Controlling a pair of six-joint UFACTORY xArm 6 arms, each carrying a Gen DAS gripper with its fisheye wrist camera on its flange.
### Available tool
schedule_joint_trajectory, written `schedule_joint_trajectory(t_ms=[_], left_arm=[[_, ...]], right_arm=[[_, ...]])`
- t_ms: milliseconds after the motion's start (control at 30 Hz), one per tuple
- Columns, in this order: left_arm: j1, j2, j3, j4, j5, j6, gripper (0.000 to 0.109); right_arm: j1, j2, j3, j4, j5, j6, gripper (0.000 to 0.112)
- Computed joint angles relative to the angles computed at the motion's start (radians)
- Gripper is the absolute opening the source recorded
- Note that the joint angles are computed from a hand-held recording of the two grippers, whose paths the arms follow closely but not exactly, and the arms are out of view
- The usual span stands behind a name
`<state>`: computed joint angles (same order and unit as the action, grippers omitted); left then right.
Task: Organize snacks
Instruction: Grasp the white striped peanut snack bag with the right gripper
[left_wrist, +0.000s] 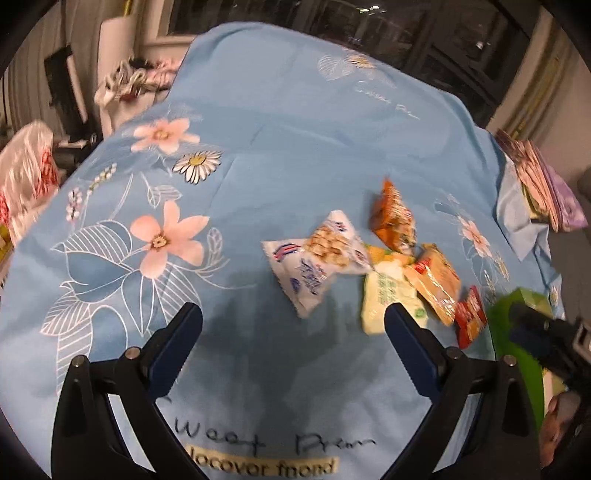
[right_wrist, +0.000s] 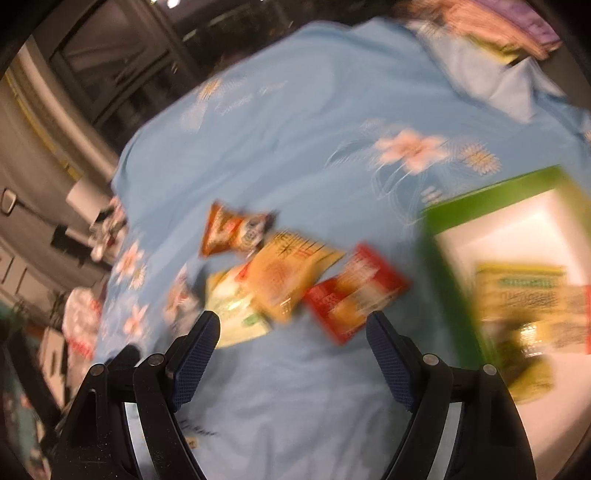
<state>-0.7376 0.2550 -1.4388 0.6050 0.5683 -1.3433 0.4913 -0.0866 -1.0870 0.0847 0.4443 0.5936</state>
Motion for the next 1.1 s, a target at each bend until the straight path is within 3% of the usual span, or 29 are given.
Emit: schedule_joint_trajectory(t_ms=[133, 300, 400, 533, 633, 767, 900, 1100], left_arm=[[0.047, 0.015, 0.023, -0.1, -0.098, 0.037, 0.098], [0.084, 0.058, 0.046, -0.37, -0.259, 0.176, 0.095], [0.081, 0.094, 0.008, -0.467, -0.252, 0.254, 0.09], [0.079, 0.13, -0.03, -0.423, -0.241, 0.232, 0.083], [0.078, 0.149, -0.058, -0.446, -0.231, 0.302, 0.077], [0.078, 0.151, -0.064, -0.393, -0.224, 0.229, 0.072], [0.072, 0.154, -0.049, -0.522, -0.265, 0.336, 0.056], [0.049, 0.164, -0.106, -0.505, -0.173, 0.371, 0.047]], right_arm=[[0.028, 0.123, -0.157, 0.125, 0.054, -0.155, 0.082], [0.047, 0.346, -0.468, 0.227, 0.194, -0.311, 0.082], [0.054, 0.488, -0.67, 0.27, 0.303, -0.377, 0.071], [0.058, 0.651, -0.898, 0.251, 0.442, -0.424, 0.057], [0.053, 0.751, -1.031, 0.223, 0.538, -0.392, 0.055], [0.043, 0.748, -0.977, 0.317, 0.502, -0.464, 0.048], [0.039, 0.707, -0.89, 0.389, 0.43, -0.526, 0.043], [0.039, 0.622, -0.749, 0.456, 0.345, -0.568, 0.04]])
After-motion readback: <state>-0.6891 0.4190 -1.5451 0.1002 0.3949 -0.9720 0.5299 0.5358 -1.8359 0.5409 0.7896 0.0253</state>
